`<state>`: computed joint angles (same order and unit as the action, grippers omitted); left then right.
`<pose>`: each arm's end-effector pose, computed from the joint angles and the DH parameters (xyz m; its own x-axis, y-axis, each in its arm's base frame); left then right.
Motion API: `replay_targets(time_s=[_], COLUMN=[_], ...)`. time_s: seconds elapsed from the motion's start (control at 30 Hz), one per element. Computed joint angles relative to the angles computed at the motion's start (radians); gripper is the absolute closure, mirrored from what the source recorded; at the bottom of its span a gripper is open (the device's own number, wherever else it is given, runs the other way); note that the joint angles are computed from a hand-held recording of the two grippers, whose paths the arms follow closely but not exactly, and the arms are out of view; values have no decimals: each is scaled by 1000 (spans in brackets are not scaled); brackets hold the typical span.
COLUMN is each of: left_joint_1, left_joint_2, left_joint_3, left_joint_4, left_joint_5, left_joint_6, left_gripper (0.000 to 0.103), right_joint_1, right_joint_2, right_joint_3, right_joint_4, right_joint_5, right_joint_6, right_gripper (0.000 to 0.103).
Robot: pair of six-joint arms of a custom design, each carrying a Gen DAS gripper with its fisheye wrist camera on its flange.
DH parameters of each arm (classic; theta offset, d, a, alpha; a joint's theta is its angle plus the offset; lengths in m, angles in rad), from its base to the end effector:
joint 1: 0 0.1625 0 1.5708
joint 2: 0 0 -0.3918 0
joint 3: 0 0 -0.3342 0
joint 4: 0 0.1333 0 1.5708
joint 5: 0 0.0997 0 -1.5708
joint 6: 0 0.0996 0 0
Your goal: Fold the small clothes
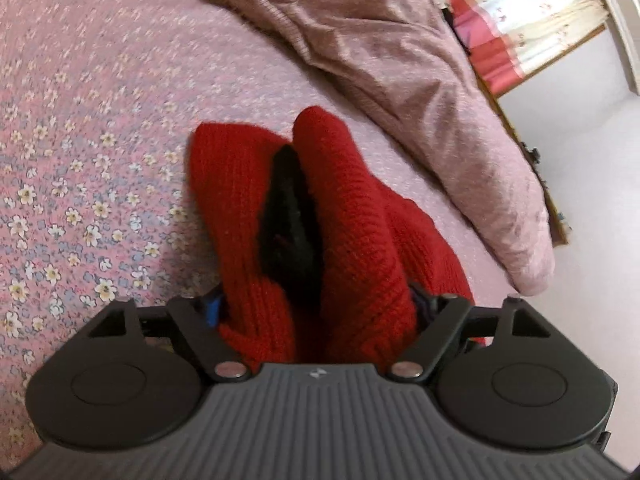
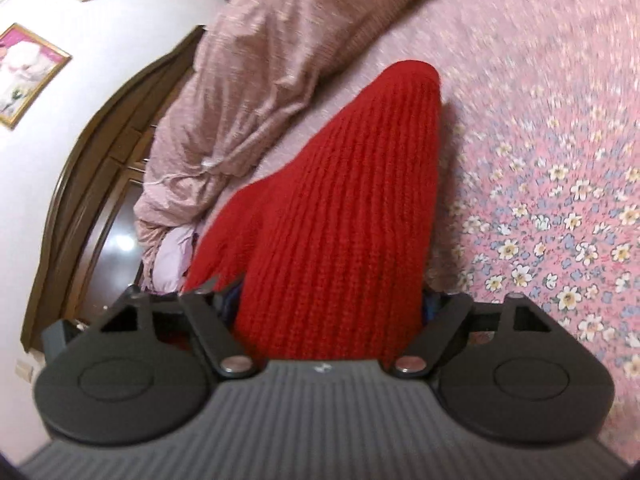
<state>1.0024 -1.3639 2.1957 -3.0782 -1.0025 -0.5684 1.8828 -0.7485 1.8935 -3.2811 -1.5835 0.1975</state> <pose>-0.0771 -0.4680 0.2958 -0.9774 -0.2107 -0.0173 -0.1259 0.6458 -0.7531 0.2984 -0.4950 0.0941 -0.9861 -0.1369 -0.0946 -0.0670 0.8470 -0.5274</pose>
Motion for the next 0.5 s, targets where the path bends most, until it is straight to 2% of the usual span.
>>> replay_targets(time_s=[0.1,0.3,0.5], left_joint_1=[-27,-144,-250], left_joint_2=[-42,-103,-97], left_joint_3=[34,94,152], left_joint_4=[-25,-13,-23], left_joint_5=[-39,-36,-53], left_joint_6=[-24,-43,-102], left_gripper=[23,23,23], right_joint_1=[13,23,24], right_joint_2=[-38,-160,-326], right_joint_3=[39,146,258], right_joint_4=[-26,-53,-7], right_joint_5=[18,45,-7], right_joint_6=[2,6,-20], right_gripper=[26,26,26])
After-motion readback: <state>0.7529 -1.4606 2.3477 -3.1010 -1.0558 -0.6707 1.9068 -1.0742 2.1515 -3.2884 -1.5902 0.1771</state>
